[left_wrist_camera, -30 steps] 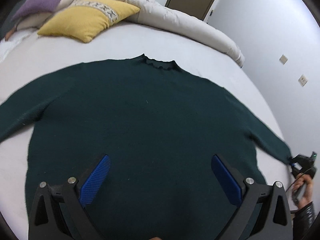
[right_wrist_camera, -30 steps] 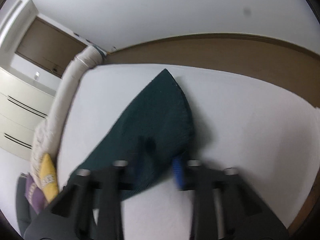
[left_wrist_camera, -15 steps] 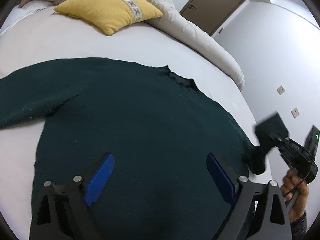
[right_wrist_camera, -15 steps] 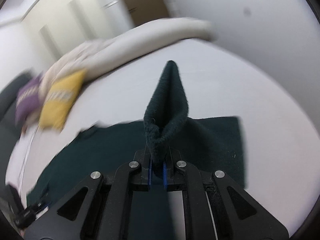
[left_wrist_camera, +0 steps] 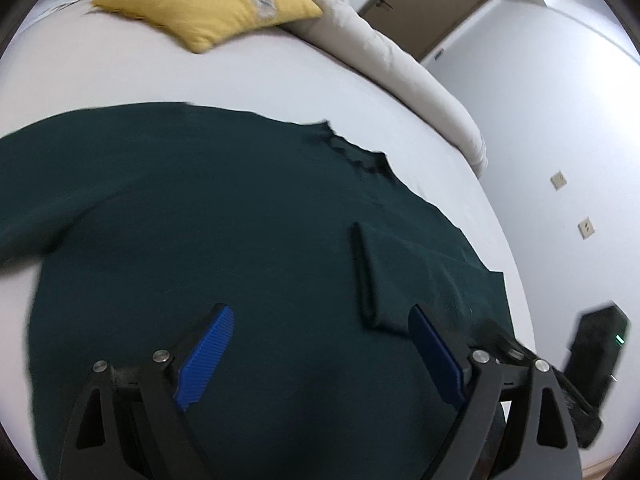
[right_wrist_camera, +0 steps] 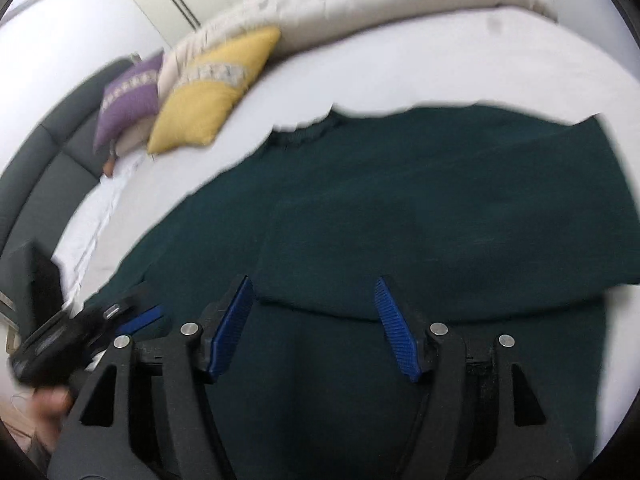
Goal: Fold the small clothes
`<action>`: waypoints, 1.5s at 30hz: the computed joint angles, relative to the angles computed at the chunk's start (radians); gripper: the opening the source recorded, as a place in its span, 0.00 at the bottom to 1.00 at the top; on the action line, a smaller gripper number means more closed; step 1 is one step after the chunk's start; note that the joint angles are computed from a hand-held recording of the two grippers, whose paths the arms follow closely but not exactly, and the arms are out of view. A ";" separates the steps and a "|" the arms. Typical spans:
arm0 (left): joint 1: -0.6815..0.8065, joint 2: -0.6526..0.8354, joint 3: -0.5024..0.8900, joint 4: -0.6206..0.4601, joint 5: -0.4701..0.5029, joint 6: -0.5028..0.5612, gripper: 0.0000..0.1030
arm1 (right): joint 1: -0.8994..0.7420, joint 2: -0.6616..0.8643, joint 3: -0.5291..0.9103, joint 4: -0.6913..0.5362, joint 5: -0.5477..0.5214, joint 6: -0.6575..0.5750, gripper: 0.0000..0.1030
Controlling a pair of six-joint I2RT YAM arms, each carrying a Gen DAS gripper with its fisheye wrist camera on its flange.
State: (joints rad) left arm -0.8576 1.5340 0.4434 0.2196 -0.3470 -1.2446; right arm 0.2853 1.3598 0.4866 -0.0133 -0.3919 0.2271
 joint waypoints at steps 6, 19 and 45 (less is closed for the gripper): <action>0.119 0.337 0.357 -0.099 0.161 0.174 0.55 | -0.455 -0.032 0.062 -0.154 -0.127 -0.204 0.60; 0.159 0.184 0.315 -0.164 -0.004 0.262 0.08 | -0.616 0.434 0.324 -0.049 -0.163 -0.193 0.60; 0.236 0.281 0.151 0.038 -0.010 0.275 0.08 | -0.377 0.706 0.604 -0.075 0.068 -0.156 0.05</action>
State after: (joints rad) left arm -0.6217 1.8151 0.5946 0.2572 -0.3566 -0.9694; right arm -0.0917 2.0656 1.0906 -0.0880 -0.3240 0.0711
